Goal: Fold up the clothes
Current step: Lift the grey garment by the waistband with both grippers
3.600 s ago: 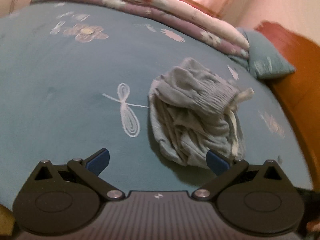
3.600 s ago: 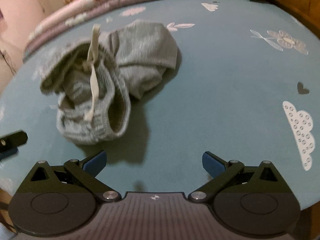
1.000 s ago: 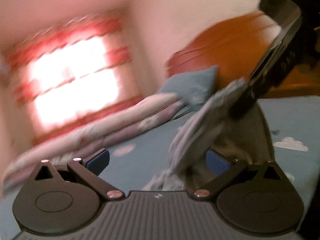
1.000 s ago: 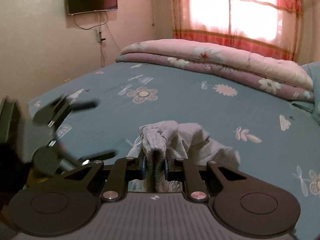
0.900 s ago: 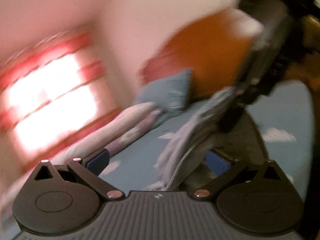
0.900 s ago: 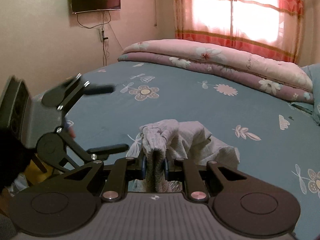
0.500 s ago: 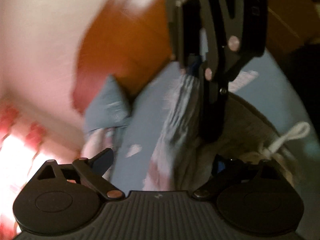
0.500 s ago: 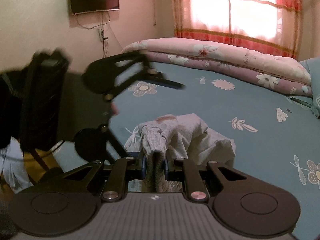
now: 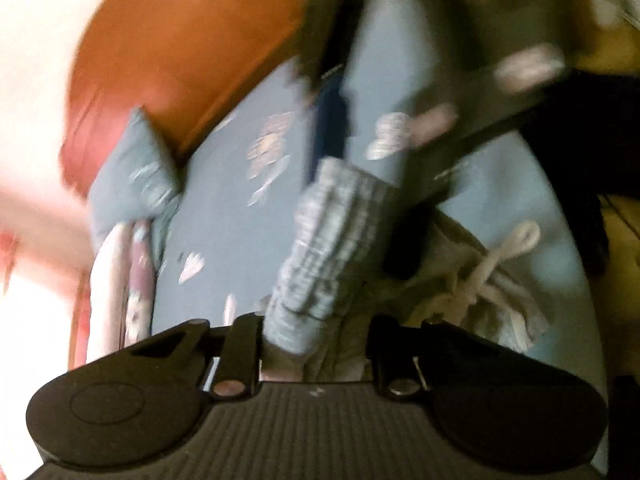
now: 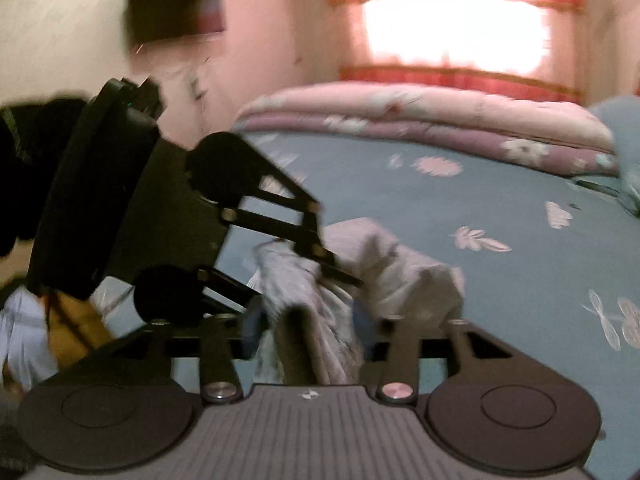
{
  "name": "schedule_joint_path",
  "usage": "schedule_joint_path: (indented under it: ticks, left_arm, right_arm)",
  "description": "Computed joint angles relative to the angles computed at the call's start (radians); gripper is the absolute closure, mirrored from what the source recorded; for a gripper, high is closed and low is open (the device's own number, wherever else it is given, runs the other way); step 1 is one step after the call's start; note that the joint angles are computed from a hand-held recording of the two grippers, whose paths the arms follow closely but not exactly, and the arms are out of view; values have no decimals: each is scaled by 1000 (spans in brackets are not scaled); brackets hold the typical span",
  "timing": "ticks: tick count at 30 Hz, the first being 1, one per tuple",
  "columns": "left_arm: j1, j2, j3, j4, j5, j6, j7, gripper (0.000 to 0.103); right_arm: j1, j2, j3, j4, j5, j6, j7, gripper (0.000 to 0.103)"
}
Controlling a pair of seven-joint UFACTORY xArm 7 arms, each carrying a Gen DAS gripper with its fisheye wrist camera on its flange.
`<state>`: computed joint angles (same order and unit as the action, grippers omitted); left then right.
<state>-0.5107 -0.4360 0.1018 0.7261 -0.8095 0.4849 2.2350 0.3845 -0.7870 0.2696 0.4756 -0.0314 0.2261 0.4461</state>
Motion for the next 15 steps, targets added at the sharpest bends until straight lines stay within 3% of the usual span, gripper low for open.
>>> schedule_joint_path:
  ticks: [3,5,8,11,15]
  left_arm:
    - [0,30,8,47,-71,-33,-76,89]
    - [10,67,3,109,-106,-34,-136,90]
    - [38,123,-26,213,-132,-18,-249,90]
    - [73,134,-51,264,-151,4,-339,90]
    - [97,133,-60,304,-173,20,-418,90]
  right_arm:
    - [-57,-111,71,-101,15,-40,118,15]
    - [-56,-167,110,-164,23,-25,194,10]
    - [-50,-142,174,-233,39,-63,332,10]
    - [-149,-14,287,-260,23,-247,462,10]
    - [-403,119,515,-268,48,-548,625,10]
